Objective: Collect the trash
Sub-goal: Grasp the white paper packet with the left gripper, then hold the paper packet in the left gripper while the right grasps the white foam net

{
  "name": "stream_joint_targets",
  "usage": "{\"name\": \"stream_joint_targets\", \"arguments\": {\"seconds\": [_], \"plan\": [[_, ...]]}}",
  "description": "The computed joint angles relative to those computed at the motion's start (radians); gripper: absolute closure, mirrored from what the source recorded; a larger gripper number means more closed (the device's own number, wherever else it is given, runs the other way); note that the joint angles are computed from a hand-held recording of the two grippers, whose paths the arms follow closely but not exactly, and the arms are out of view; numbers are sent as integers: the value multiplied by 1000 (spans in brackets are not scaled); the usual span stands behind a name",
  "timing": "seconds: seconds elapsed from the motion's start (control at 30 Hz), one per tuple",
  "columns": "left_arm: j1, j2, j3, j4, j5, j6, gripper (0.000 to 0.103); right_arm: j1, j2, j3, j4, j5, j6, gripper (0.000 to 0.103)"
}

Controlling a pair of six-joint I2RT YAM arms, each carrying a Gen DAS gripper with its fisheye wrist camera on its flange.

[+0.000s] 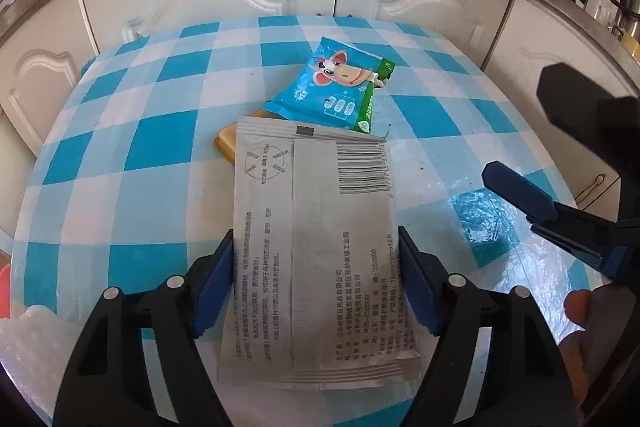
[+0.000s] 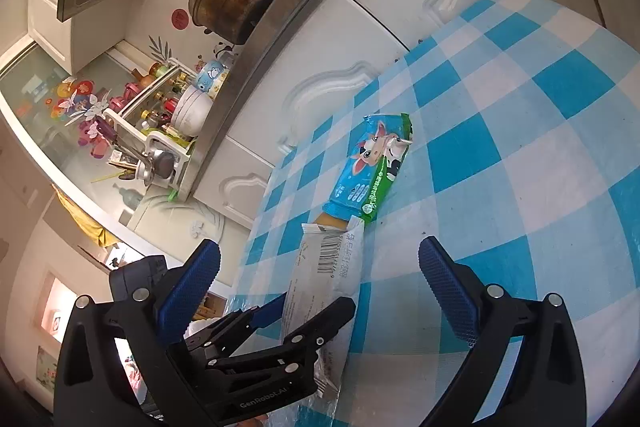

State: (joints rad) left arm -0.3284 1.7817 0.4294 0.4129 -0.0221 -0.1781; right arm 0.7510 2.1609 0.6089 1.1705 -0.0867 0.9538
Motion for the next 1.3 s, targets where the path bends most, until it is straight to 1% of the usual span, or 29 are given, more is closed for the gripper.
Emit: {"name": "stream_joint_targets", "arguments": {"seconds": [0.13, 0.33, 0.5, 0.63, 0.7, 0.8, 0.93, 1.07, 1.2, 1.3], "plan": [[23, -27, -22, 18, 32, -16, 30, -3, 8, 9, -8, -5, 4, 5], [59, -155, -78, 2, 63, -28, 31, -6, 19, 15, -1, -8, 5, 5], [105, -304, -120, -56, 91, -25, 31, -2, 25, 17, 18, -19, -6, 5], [163, -436, -152, -126, 124, -7, 31, 10, 24, 35, 2, -37, -29, 5], [213, -519, -169, -178, 154, 10, 31, 16, 26, 46, -9, -42, -36, 5], [305, -631, -185, -264, 203, 46, 31, 28, 39, 71, -21, -66, -36, 5], [457, -783, -195, -400, 277, 124, 31, 70, 40, 130, -91, -81, -64, 5], [669, -903, -193, -538, 379, 235, 31, 129, 37, 202, -185, -77, -106, 5], [908, -910, -182, -614, 503, 362, 31, 181, 49, 270, -250, -75, -120, 6], [1059, -838, -162, -626, 576, 455, 31, 221, 54, 325, -318, -65, -148, 7]]}}
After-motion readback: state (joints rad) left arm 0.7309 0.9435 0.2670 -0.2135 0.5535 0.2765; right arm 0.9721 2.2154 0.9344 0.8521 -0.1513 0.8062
